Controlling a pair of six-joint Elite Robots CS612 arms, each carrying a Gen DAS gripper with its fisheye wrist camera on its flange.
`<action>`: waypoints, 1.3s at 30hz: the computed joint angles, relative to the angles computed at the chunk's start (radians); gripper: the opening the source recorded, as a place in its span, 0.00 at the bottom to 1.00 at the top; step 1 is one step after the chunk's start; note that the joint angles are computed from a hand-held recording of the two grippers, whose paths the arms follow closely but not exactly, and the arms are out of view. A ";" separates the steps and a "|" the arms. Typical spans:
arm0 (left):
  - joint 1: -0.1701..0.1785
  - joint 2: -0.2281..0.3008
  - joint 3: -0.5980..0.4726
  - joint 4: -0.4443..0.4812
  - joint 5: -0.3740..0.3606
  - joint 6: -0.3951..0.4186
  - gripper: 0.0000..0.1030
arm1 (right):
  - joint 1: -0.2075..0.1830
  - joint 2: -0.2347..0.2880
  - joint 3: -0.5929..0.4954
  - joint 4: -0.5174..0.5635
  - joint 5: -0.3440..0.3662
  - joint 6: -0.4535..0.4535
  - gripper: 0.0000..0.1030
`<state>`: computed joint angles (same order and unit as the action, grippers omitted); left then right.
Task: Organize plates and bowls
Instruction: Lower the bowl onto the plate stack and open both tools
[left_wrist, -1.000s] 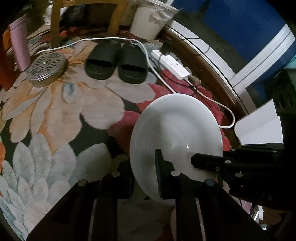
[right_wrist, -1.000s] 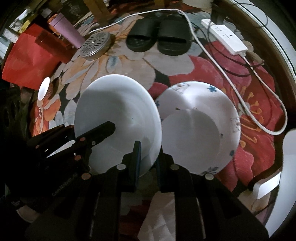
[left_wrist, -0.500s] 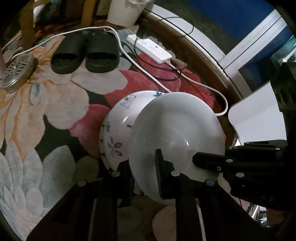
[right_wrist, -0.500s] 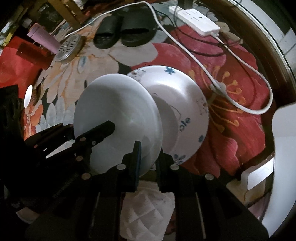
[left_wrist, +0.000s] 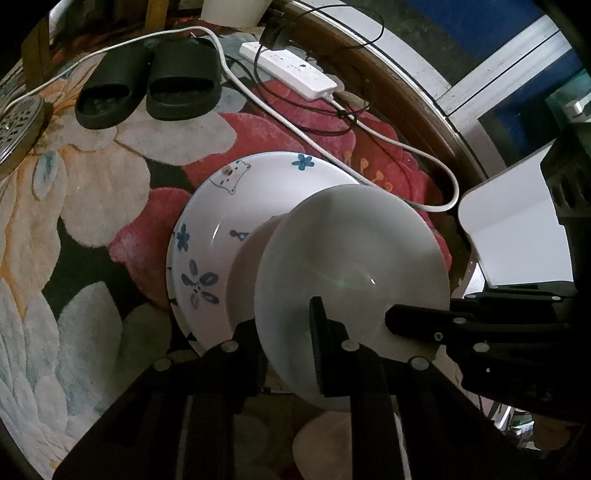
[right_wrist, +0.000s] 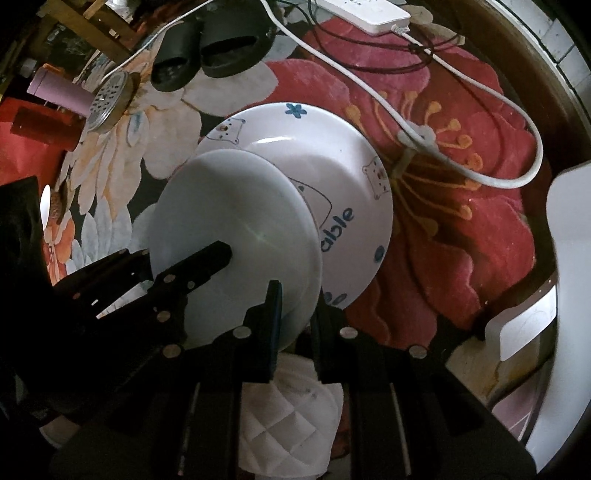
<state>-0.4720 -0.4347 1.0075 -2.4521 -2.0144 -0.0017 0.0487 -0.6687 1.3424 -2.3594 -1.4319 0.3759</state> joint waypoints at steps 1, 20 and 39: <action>0.000 0.001 -0.002 0.003 0.002 -0.001 0.18 | 0.001 0.002 -0.004 0.003 -0.001 -0.001 0.14; 0.008 0.005 -0.007 0.011 -0.007 -0.022 0.18 | 0.001 0.010 -0.011 0.004 -0.006 -0.003 0.14; 0.026 0.001 0.000 -0.079 -0.023 -0.095 0.36 | 0.002 0.012 -0.016 -0.002 -0.012 -0.001 0.14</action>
<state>-0.4460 -0.4341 1.0078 -2.5307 -2.0372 -0.0964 0.0512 -0.6568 1.3266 -2.3615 -1.4443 0.3751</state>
